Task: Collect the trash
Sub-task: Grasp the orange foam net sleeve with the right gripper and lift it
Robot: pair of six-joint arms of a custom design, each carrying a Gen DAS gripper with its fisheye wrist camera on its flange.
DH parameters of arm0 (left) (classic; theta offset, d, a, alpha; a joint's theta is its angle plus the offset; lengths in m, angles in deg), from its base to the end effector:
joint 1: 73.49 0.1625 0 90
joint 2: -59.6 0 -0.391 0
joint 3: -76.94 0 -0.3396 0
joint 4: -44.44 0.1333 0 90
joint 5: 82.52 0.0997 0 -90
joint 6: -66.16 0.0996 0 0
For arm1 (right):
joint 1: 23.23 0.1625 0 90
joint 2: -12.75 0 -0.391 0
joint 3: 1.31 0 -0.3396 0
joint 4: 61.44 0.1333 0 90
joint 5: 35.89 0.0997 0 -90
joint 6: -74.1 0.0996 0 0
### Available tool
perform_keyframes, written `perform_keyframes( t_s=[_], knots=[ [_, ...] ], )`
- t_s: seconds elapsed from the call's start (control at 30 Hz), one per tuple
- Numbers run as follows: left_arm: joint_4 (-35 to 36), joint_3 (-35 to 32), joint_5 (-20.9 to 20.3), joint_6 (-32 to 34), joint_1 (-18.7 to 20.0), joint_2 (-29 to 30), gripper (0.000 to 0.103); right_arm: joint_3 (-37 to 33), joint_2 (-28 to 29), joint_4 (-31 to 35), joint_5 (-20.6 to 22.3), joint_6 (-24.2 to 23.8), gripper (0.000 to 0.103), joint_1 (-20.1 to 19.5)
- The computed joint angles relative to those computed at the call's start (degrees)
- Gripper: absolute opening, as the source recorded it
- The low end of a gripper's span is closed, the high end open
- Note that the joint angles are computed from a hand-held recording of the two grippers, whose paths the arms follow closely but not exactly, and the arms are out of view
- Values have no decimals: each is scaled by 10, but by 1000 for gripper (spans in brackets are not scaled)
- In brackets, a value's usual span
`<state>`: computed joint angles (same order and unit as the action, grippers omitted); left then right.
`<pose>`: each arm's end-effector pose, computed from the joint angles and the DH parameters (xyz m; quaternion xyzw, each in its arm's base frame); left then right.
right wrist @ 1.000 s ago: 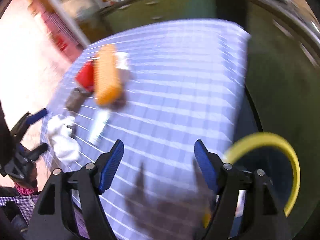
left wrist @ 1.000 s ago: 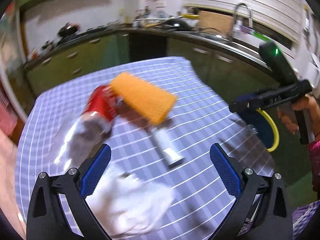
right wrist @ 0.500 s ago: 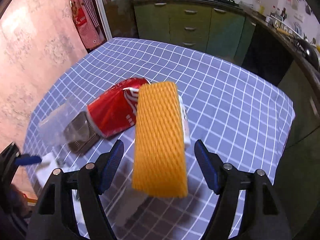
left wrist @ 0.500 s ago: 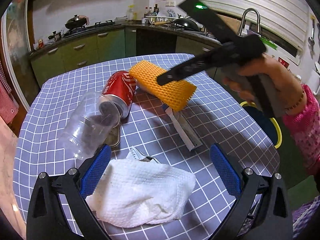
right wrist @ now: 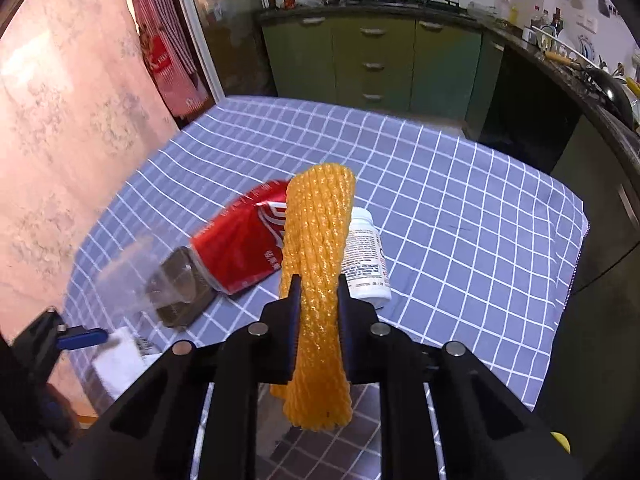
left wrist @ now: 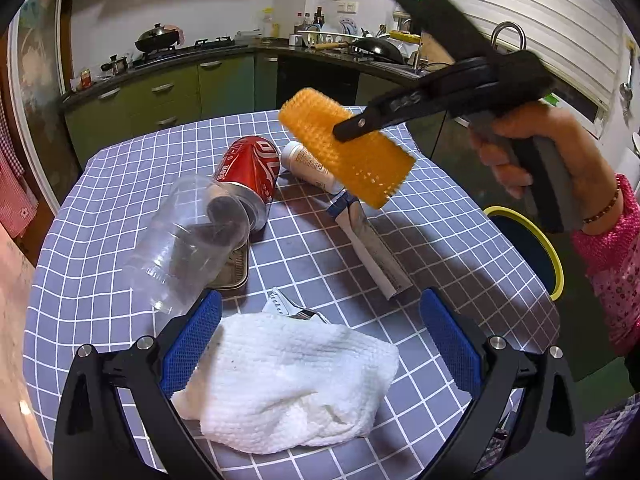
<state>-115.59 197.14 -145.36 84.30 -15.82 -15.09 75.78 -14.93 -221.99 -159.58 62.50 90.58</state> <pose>-0.0996 -0.4917 0.2581 0.3599 0.8805 -0.2332 0.2022 0.3500 -0.5998 0.0449 0.2355 -0.9125 0.2049 0.2646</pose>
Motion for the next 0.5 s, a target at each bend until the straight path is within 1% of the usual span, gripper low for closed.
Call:
perform_keyframes(
  t_s=[0.1,0.3,0.4,0.5],
  knots=[
    [1,1,1,-1,-3,0,98,21,-18,-18,13,3,16,5],
    [0,6,5,1,-12,-3,98,74,-55,-67,22,4,16,15],
    [-1,7,6,2,-16,-4,98,110,-77,-87,17,6,16,18],
    [1,5,7,2,-17,-2,98,170,-113,-123,2,16,16,18]
  ],
)
